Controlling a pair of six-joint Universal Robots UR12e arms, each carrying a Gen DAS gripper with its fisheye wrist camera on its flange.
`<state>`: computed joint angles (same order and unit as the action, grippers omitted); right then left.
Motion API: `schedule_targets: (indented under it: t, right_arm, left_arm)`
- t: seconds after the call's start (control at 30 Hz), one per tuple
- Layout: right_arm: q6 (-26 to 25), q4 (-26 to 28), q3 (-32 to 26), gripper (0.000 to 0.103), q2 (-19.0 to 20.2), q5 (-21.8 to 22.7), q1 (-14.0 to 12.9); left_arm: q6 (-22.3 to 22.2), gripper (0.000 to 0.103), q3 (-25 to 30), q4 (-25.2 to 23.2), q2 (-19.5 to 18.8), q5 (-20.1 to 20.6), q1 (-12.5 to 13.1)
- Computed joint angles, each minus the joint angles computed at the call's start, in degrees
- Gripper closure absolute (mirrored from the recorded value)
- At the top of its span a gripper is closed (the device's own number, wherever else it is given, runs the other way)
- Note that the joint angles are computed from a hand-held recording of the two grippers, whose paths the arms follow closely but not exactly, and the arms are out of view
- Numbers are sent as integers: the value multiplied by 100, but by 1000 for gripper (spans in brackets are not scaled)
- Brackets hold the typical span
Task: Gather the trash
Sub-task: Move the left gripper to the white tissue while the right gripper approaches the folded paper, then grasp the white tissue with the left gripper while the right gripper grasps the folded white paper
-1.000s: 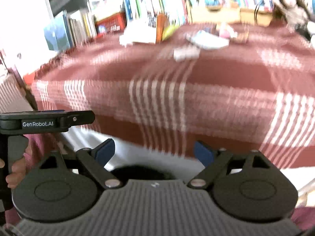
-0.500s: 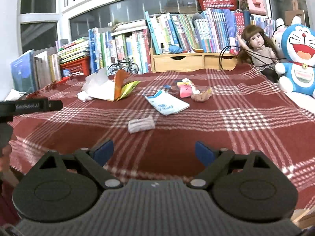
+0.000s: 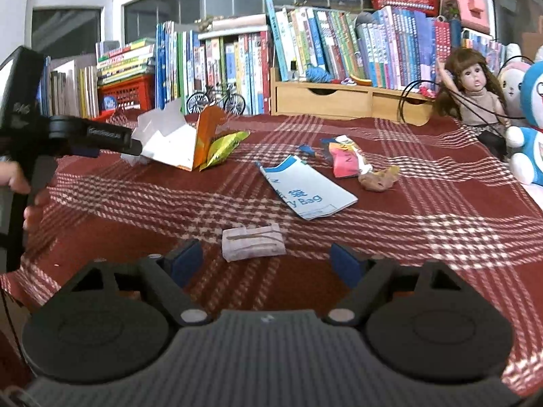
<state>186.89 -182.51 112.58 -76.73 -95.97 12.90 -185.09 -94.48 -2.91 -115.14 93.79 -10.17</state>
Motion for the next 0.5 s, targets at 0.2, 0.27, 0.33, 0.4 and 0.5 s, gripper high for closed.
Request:
schedule_targets:
  t: [0.2,0.27,0.33,0.4,0.5]
  right_arm:
    - [-58,116,-106,19,86,132,-26]
    - [-87,110,-127,22,108,180,-34]
    - [-96,98,-149,25,132,196,-41]
    - [-62,72,-163,28,152,225,-51]
    - [9,16,-154,35,161,282,-75]
  left_arm:
    - [-168,44,261,-341,-180,-254,63]
    - [-210,54,300,-348,-219,-351,76]
    - [-235,61,351,-412,-252,-405,78]
    - [-299,65,339,-372,-248,-463,77]
    - [-251,83,279,-321,-206,-452,57]
